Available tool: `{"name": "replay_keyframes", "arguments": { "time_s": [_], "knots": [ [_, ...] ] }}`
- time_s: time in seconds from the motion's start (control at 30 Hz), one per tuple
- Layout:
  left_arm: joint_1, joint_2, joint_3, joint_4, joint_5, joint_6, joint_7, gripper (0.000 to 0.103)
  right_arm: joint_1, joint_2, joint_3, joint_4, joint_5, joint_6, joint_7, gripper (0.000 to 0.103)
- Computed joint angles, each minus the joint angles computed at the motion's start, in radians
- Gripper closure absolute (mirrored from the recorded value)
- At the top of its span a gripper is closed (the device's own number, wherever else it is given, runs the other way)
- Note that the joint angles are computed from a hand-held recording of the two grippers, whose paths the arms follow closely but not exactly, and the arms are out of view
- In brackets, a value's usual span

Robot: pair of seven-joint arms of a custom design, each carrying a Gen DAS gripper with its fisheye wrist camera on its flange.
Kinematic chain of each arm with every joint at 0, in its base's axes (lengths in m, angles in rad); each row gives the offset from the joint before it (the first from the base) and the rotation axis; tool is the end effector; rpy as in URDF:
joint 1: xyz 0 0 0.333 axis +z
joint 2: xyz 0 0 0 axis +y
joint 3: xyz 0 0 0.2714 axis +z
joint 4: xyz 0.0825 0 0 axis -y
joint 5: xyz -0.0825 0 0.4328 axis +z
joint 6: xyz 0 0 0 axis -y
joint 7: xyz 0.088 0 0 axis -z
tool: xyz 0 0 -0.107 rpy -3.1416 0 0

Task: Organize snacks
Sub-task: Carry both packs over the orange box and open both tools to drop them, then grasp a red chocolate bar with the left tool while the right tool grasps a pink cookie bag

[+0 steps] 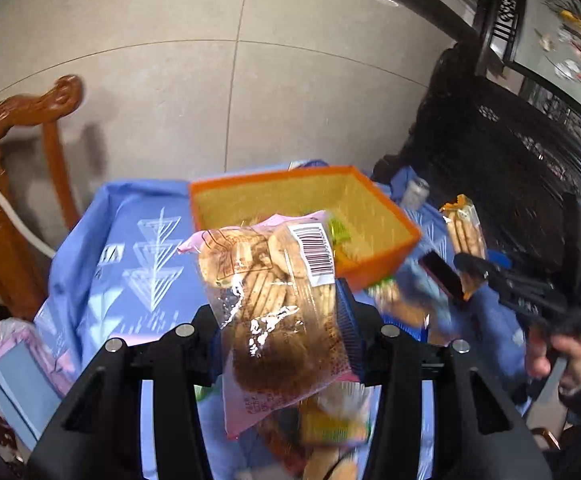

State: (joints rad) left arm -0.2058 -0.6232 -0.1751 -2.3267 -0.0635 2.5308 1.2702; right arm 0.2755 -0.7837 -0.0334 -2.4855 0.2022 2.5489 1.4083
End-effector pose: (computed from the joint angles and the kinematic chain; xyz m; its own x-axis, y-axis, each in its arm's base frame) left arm 0.4500 -0.1932 0.6134 -0.1304 -0.9751 0.1792 -0.7035 -0.0364 -0.7098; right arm 0.4334 0.1022 0.6033 0.3254 -0.9401 -0.1014 -0.6409 -0.1405 -0.7546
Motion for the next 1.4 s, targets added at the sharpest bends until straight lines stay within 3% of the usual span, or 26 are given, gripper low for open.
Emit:
{"name": "replay_keyframes", "arguments": {
  "time_s": [0.13,0.27,0.43,0.47,0.5,0.53,0.57,0.63,0.87,1.17,1.4],
  "knots": [
    [0.042,0.228,-0.015,0.205,0.049,-0.003,0.002,0.057,0.007,0.153,-0.009,0.135,0.01,0.045,-0.017,0.068],
    [0.068,0.456,-0.043,0.431,0.136,-0.062,-0.049,0.057,0.004,0.304,-0.012,0.265,0.034,0.058,-0.022,0.068],
    [0.054,0.614,-0.033,0.584,0.202,-0.106,-0.082,0.057,-0.014,0.467,0.0,0.403,0.053,0.058,-0.026,0.067],
    [0.05,0.641,-0.03,0.615,0.212,-0.123,-0.098,0.053,-0.019,0.493,0.005,0.426,0.055,0.051,-0.022,0.065],
    [0.045,0.65,-0.027,0.625,0.225,-0.135,-0.124,0.034,-0.022,0.525,0.007,0.455,0.064,0.037,-0.018,0.057],
    [0.042,0.649,-0.023,0.624,0.244,-0.142,-0.158,0.01,-0.03,0.539,0.017,0.467,0.055,0.025,0.001,0.025],
    [0.039,0.645,-0.02,0.62,0.272,-0.138,-0.202,0.005,-0.05,0.548,0.038,0.47,0.009,0.031,0.053,0.006],
    [0.042,0.61,-0.013,0.578,0.282,-0.088,-0.246,0.004,-0.069,0.536,0.062,0.445,-0.059,0.063,0.121,0.005],
    [0.058,0.444,-0.012,0.402,0.231,-0.037,-0.219,0.004,-0.05,0.412,0.038,0.329,-0.026,0.025,0.1,0.005],
    [0.048,0.109,-0.033,0.057,0.168,-0.006,-0.242,0.004,-0.028,0.059,-0.007,0.039,-0.002,-0.051,-0.008,0.005],
    [-0.027,-0.15,-0.057,-0.187,0.104,-0.038,-0.256,0.004,-0.043,-0.259,-0.027,-0.204,0.011,-0.193,-0.032,0.005]
  ]
}}
